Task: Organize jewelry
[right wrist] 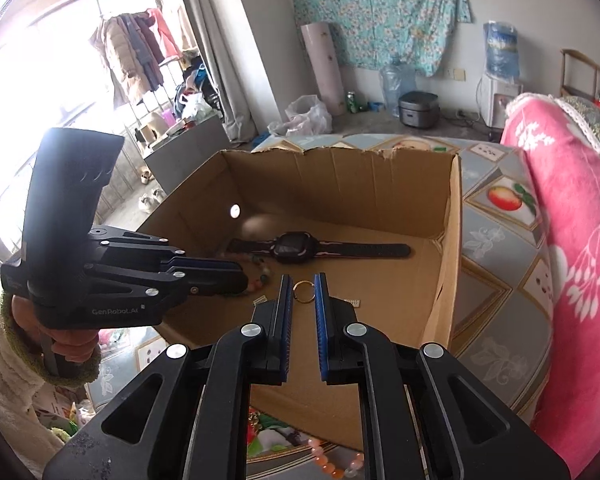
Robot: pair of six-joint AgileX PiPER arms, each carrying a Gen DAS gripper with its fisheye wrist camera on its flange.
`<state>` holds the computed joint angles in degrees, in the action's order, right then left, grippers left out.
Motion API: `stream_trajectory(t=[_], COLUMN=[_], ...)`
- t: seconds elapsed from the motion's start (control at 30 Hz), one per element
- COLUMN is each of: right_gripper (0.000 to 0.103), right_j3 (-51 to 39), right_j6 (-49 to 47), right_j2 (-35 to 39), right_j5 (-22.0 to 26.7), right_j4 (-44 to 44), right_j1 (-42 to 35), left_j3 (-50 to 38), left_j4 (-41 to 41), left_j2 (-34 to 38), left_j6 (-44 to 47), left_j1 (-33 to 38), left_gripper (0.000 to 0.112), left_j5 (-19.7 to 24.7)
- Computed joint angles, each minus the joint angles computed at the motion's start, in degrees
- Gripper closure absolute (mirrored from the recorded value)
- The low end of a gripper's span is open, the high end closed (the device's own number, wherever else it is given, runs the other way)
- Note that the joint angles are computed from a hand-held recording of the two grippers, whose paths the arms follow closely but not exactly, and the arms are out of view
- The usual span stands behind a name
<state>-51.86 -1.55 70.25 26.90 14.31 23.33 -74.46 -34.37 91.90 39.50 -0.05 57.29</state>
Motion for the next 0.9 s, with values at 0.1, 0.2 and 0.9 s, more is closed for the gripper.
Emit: stream_trajectory(t=[0.1, 0.2, 0.9], right_gripper=[0.092, 0.092, 0.062], right_j3=[0.2, 0.6, 10.3], right_j6=[-2.1, -2.9, 10.3], right_j2=[-0.3, -1.3, -19.1], right_j5=[-0.3, -0.5, -1.9], right_j4=[2.0, 3.1, -4.6], right_j1=[-0.9, -1.5, -1.6], left_j3=[-1.3, -2.4, 13.8], left_j4=[-1.0, -3.2, -17.0], left_j2=[1.0, 2.1, -18.1], left_j6=[-0.8, -0.2, 20.0], left_j1=[0.5, 1.6, 19.7], left_gripper=[0.102, 0.102, 0.080], left_j5=[0.6, 1.3, 5.0])
